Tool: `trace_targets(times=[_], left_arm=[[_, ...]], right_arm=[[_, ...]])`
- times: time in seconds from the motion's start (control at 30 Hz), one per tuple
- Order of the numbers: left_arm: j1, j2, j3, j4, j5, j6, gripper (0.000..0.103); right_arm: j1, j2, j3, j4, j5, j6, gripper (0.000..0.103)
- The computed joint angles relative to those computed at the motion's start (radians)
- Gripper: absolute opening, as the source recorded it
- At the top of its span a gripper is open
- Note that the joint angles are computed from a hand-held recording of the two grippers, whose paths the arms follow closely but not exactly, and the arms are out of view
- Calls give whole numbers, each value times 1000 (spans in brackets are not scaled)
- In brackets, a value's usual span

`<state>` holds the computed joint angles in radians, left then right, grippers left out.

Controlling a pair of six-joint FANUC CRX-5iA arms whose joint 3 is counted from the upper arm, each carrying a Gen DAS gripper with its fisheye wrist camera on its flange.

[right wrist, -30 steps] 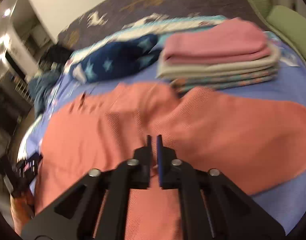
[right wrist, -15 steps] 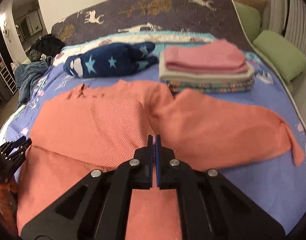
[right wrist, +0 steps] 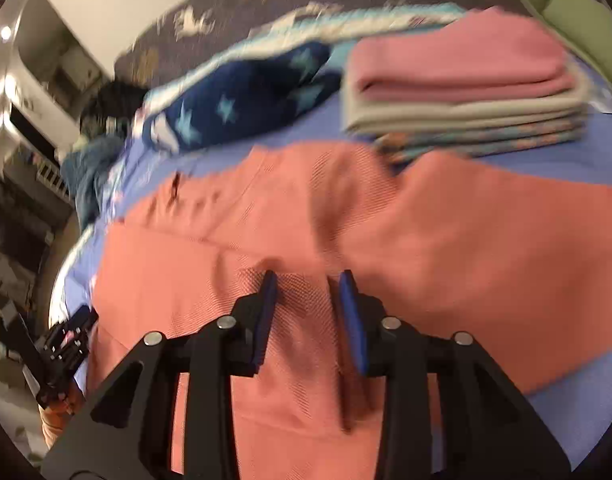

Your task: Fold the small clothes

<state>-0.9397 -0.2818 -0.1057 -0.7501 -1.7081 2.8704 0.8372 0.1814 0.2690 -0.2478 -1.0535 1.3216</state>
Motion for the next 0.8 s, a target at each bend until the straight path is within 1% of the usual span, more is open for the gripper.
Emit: trace_targets(times=[0.03, 0.07, 0.1, 0.13, 0.17, 0.2, 0.23, 0.3, 0.33, 0.4, 0.43, 0.47, 0.5, 0.53, 0.57, 0.6, 0.63, 0.67, 0.7, 0.73, 0.77, 0.8], left_arm=[[1, -4, -4, 2, 5, 4, 40], [2, -8, -7, 3, 9, 7, 40], [2, -10, -9, 4, 11, 9, 40], [3, -13, -10, 5, 13, 10, 40], [4, -13, -11, 6, 15, 11, 41], [4, -14, -12, 6, 16, 12, 41], [4, -15, -12, 6, 16, 12, 41], [3, -17, -14, 5, 18, 15, 41], [2, -19, -16, 5, 19, 18, 41], [0, -24, -19, 4, 23, 26, 41], [0, -27, -21, 3, 24, 28, 41], [0, -29, -22, 3, 26, 33, 41], [-2, -32, -24, 3, 27, 38, 41], [-2, -36, -26, 4, 30, 43, 41], [-4, -45, -32, 6, 36, 56, 41], [-4, -53, -37, 9, 43, 65, 40], [-5, -64, -45, 11, 53, 78, 40], [-4, -83, -58, 15, 73, 94, 39], [-6, -96, -67, 17, 85, 106, 38], [-7, -110, -76, 18, 97, 119, 38], [-8, -126, -87, 18, 114, 132, 36], [-12, -139, -95, 17, 127, 142, 34]], right_arm=[[12, -9, -8, -6, 18, 12, 3], [29, -50, -49, -20, 88, 56, 2], [55, -94, -101, -5, 166, 70, 2], [97, -142, -164, 63, 248, 44, 2], [139, -185, -238, 183, 334, -25, 2], [168, -206, -292, 314, 374, -119, 2], [188, -215, -330, 444, 374, -222, 2], [206, -194, -370, 706, 276, -446, 2], [208, -165, -372, 800, 190, -553, 3], [207, -119, -361, 873, 68, -658, 5], [206, -119, -373, 896, 45, -695, 12], [206, -138, -402, 917, 58, -739, 15], [209, -157, -420, 917, 85, -753, 17], [213, -176, -423, 884, 127, -724, 19], [221, -191, -407, 806, 182, -642, 22], [228, -179, -355, 708, 202, -528, 23], [236, -163, -292, 593, 203, -398, 29], [256, -128, -208, 476, 189, -267, 34], [262, -91, -125, 382, 157, -147, 37], [275, -50, -50, 318, 124, -63, 40], [288, 12, 55, 237, 79, 41, 41], [296, 65, 142, 184, 29, 105, 42]])
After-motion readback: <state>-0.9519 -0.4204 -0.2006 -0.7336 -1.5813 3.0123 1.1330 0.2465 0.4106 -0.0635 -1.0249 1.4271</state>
